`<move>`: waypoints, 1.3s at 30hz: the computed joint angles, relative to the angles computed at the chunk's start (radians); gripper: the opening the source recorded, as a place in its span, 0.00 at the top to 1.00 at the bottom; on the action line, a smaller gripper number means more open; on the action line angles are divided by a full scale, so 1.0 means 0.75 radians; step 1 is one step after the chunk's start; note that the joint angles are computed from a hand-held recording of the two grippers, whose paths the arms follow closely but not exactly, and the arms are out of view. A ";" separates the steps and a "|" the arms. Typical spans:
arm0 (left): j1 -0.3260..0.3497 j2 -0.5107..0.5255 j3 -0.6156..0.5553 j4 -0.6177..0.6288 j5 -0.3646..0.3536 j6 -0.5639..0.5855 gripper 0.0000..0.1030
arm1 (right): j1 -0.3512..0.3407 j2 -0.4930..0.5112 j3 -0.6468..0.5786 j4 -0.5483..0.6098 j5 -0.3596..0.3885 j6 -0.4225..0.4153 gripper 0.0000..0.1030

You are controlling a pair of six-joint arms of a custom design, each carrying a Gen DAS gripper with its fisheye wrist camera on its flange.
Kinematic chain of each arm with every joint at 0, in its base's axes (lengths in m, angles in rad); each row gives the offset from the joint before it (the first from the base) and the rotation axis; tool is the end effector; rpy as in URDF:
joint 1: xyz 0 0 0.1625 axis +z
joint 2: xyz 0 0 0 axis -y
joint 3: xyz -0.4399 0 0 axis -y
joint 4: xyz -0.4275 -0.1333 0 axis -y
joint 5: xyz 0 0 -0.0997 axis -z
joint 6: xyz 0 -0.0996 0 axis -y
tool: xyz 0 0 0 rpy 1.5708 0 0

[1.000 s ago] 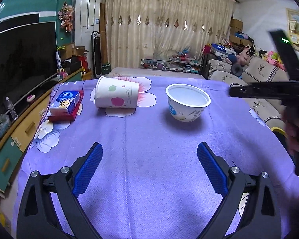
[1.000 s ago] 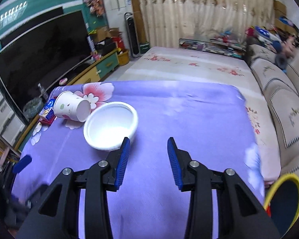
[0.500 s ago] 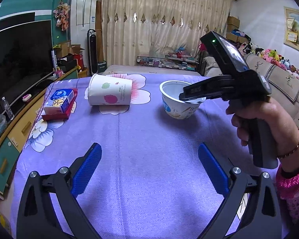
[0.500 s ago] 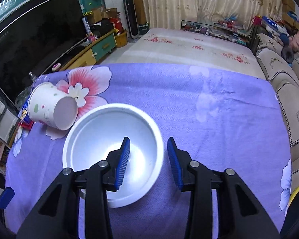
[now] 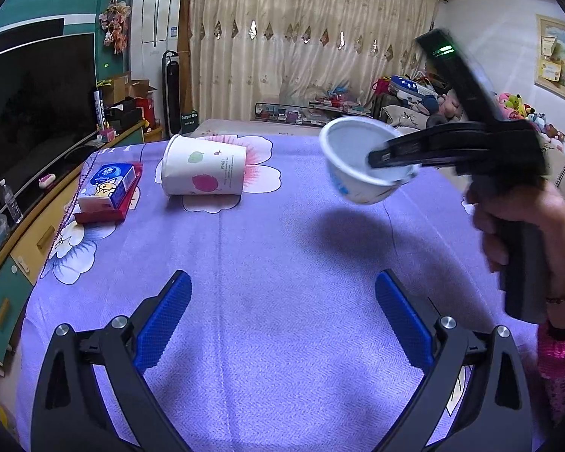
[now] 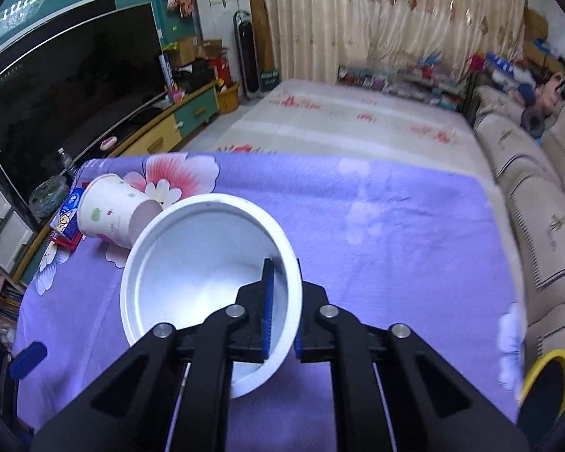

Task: Collect trash
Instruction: 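Carry the white bowl into the bin and open the right tool, then grasp the white paper cup with the left tool and lift it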

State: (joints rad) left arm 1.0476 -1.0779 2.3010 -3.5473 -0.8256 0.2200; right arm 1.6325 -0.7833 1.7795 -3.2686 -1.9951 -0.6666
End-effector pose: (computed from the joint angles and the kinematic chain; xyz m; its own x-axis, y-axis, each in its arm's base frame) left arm -0.0642 -0.5132 0.1629 -0.7680 0.1041 -0.6320 0.5452 0.6241 -0.5597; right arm 0.1340 -0.6718 0.1091 -0.6986 -0.3071 0.6462 -0.6096 0.7284 -0.3128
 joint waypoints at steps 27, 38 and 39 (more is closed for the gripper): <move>-0.017 0.018 0.002 -0.017 0.036 0.024 0.06 | -0.652 -0.652 0.411 -0.240 -0.024 0.230 0.91; -0.014 0.017 -0.003 -0.005 0.036 0.026 0.06 | -0.610 -0.638 0.425 -0.320 0.014 0.266 0.68; -0.015 0.018 -0.003 -0.008 0.038 0.029 0.06 | -0.587 -0.633 0.427 -0.336 0.025 0.265 0.65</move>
State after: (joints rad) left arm 1.0360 -1.0641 2.2991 -3.5534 -0.7970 0.2417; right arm 1.1924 -1.2581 2.0995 -3.5203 -1.9765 -0.4682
